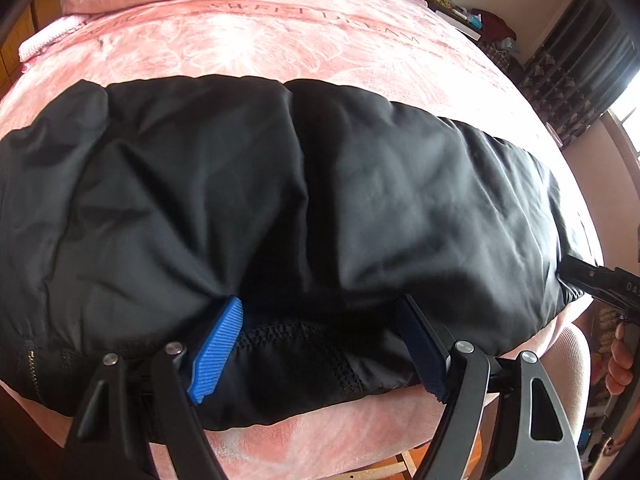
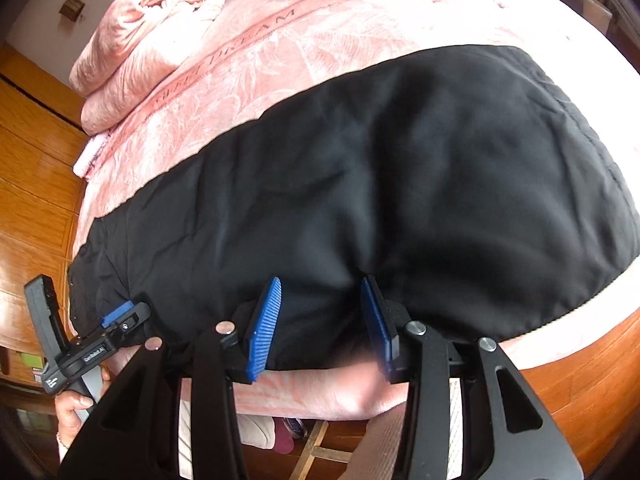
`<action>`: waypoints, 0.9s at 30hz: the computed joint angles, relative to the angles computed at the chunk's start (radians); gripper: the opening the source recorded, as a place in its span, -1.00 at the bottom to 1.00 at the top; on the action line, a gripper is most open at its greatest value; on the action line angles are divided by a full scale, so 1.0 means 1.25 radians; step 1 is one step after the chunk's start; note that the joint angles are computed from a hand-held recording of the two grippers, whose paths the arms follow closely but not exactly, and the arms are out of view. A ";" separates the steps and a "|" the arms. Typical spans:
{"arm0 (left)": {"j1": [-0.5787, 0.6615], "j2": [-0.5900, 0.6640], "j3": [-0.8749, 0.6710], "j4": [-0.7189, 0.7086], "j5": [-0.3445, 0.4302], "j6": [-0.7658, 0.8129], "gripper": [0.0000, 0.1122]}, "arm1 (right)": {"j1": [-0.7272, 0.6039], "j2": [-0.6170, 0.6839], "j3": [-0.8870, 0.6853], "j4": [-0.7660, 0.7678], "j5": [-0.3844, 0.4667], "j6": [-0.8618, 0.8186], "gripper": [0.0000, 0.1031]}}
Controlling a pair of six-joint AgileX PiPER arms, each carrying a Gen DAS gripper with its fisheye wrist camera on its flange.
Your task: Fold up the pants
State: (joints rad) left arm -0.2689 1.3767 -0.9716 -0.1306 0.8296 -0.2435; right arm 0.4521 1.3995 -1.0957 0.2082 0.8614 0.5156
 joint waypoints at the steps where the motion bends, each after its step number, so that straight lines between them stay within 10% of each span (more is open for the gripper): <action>1: -0.002 0.000 -0.004 0.003 0.005 -0.004 0.40 | -0.016 -0.035 0.020 -0.010 0.003 0.017 -0.10; 8: -0.054 0.010 -0.058 0.006 0.011 -0.048 0.36 | -0.335 -0.266 0.225 0.200 0.046 -0.152 -0.04; 16: -0.114 0.091 -0.103 0.059 0.016 -0.096 0.37 | -0.585 -0.273 0.325 0.437 0.085 -0.415 -0.04; 27: -0.131 0.115 -0.109 0.098 0.018 -0.123 0.39 | -0.582 -0.138 0.307 0.550 0.018 -0.501 -0.05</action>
State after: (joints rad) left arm -0.4325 1.5205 -1.1074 -0.0084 0.8525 -0.3970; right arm -0.2760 1.2275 -0.7124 0.8958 0.8838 -0.1100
